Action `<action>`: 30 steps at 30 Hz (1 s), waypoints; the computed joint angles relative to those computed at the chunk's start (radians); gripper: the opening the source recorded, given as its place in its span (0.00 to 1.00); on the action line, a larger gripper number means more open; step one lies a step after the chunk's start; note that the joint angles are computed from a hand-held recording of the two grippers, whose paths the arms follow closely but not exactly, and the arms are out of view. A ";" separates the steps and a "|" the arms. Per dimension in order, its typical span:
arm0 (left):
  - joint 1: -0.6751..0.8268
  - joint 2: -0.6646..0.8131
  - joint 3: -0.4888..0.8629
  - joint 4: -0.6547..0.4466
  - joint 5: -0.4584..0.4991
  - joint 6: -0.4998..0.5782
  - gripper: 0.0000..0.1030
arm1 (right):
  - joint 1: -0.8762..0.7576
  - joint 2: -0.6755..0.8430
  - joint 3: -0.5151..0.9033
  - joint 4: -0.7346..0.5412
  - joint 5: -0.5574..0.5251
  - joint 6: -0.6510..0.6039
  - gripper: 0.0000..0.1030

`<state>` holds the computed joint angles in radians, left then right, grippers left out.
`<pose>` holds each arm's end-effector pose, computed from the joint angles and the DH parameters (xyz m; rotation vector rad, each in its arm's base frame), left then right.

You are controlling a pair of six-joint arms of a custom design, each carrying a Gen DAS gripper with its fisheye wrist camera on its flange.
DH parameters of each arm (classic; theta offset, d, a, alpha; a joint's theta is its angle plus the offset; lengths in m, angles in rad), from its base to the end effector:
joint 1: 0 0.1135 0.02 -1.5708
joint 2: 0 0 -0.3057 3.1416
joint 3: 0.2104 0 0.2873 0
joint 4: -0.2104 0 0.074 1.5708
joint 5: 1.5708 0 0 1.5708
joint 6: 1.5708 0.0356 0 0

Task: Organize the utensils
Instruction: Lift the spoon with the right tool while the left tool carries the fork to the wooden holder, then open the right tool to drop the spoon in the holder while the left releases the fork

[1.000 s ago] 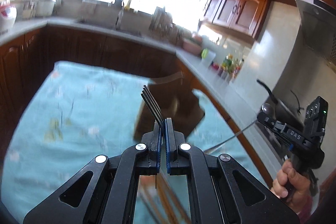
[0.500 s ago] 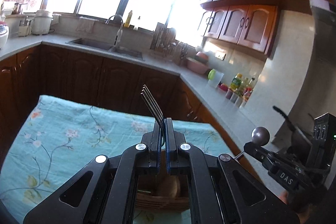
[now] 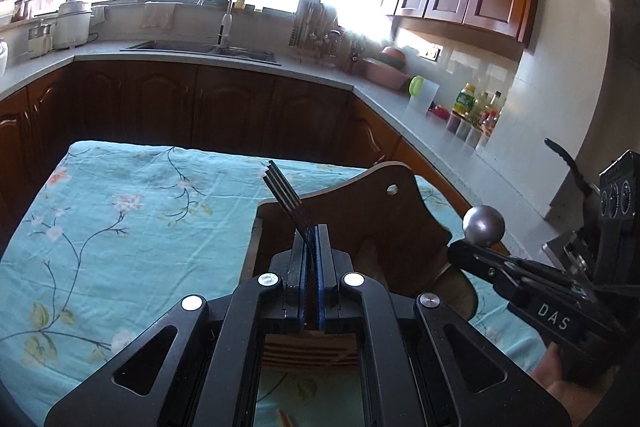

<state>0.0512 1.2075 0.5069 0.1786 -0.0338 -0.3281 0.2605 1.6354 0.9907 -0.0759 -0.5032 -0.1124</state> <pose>0.2594 0.0145 0.2093 -0.4151 2.0537 -0.1322 0.3622 0.1143 0.2283 -0.6748 2.1638 0.6525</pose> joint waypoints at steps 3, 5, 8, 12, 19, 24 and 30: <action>0.027 -0.006 0.000 -0.019 0.024 -0.010 0.03 | -0.009 0.005 0.013 -0.012 -0.016 0.014 0.02; 0.039 -0.002 0.003 -0.026 0.033 -0.014 0.03 | -0.009 0.005 0.019 -0.019 -0.022 0.028 0.02; 0.046 0.001 0.010 -0.035 0.032 -0.017 0.03 | -0.007 0.005 0.025 -0.025 -0.019 0.034 0.03; 0.036 0.000 0.031 -0.074 0.022 -0.019 0.12 | -0.007 0.004 0.023 -0.018 -0.017 0.046 0.07; 0.015 -0.095 0.015 -0.132 0.004 -0.032 0.55 | -0.041 -0.020 0.016 -0.045 -0.058 0.068 0.29; 0.015 -0.248 -0.043 -0.197 -0.013 -0.037 0.68 | -0.114 -0.085 -0.038 -0.031 -0.133 0.106 0.48; 0.027 -0.496 -0.127 -0.353 -0.029 -0.057 0.78 | -0.222 -0.198 -0.153 0.017 -0.218 0.141 0.74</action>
